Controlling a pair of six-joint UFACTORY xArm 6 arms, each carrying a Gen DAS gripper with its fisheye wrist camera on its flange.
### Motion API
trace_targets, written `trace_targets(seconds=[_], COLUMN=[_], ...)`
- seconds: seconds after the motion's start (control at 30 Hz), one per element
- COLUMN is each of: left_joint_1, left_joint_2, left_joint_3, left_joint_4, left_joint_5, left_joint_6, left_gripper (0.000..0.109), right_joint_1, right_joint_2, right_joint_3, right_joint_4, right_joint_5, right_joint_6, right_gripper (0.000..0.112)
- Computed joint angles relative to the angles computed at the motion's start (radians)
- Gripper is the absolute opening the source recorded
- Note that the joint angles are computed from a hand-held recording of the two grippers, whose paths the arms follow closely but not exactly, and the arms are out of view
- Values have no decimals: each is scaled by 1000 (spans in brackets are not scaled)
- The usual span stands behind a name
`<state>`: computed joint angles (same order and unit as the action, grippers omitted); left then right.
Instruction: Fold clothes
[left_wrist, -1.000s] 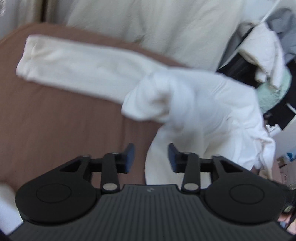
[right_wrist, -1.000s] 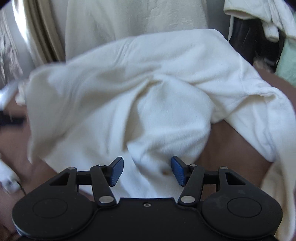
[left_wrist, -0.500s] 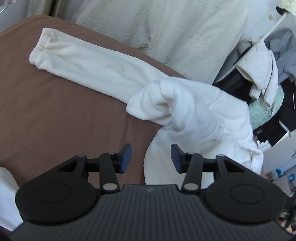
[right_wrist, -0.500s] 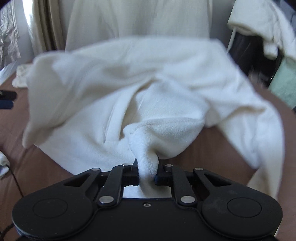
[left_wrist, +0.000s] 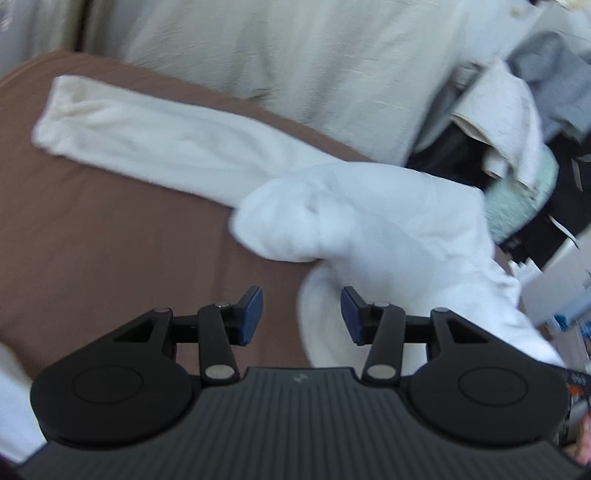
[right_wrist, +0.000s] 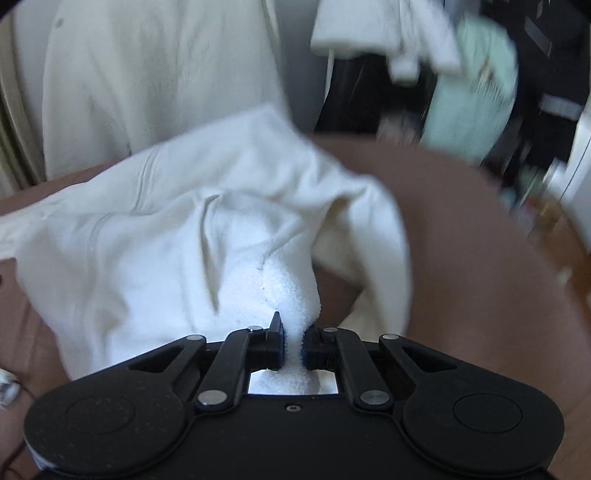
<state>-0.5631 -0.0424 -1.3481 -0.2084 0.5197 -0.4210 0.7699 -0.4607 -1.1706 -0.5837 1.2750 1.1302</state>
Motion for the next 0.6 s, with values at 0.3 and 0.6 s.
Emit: trace_targets(seconds=[0.3,0.6], left_joint_1=[-53,-24], left_joint_2=[22,26], left_joint_3=[-21,-34], left_joint_4=[-128,-44], left_joint_5=[21,47], left_joint_6=[207,174], left_gripper=[47,48], right_joint_1=[-177,-22], right_joint_2=[-137,-87], right_joint_3=[234,115], right_joint_4=[403,58], right_joint_5=[-444,-273], right_joint_6=[61,163], right_gripper=[10,11])
